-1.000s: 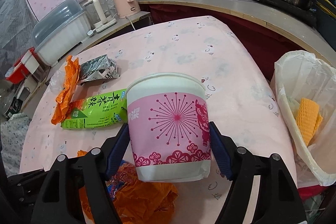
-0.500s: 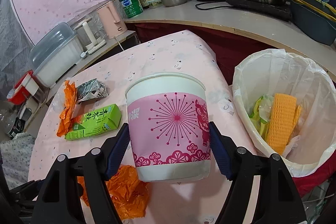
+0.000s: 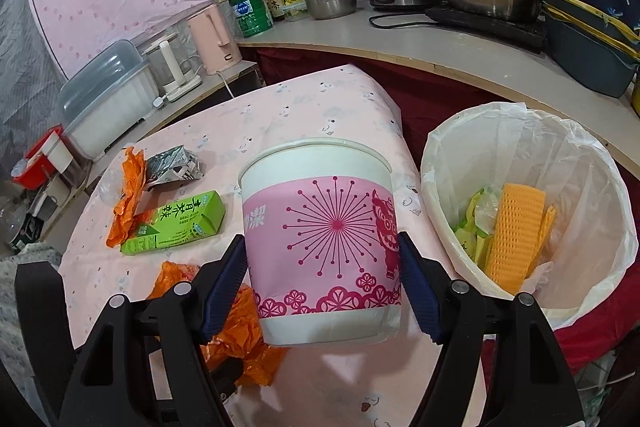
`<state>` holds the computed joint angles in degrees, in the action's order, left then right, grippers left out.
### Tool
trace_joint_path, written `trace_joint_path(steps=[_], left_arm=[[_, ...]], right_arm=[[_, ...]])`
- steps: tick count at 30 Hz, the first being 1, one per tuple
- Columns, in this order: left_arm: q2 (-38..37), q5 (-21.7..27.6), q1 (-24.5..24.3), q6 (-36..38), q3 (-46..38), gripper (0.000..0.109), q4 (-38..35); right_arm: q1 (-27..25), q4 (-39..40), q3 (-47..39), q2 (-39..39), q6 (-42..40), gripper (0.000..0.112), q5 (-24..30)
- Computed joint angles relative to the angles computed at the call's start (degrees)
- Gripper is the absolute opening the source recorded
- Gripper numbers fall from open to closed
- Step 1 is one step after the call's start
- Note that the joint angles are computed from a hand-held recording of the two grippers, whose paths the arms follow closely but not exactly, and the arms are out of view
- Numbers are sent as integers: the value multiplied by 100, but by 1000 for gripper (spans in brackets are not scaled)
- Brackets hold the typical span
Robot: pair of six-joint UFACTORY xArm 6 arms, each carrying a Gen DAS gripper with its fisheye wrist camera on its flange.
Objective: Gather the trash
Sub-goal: 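Grasp the pink paper cup with the right tool while the left tool grasps the orange printed bag, then carry the printed bag and pink cup over the bin and open both tools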
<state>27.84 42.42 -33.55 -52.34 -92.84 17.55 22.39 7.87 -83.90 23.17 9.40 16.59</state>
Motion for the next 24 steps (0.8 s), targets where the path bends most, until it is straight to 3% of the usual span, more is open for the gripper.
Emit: trace_joint_path(steps=[4,9,17,24], left_arm=[[20,-190,13,259,-25,43,-59],[20,-452,54,564,-6,11,-362],[-15,-534,-38,643,-223,9,-190],[332,-411,-143,867,-1082,9,-89]], right_arm=[[-32,17,21,5,2,70,-4],[-50,27,15,17,-8,70,-13],[-167,-470,152,-152,360,70,-116],[-436,-950,475,-551,758,70,-428]])
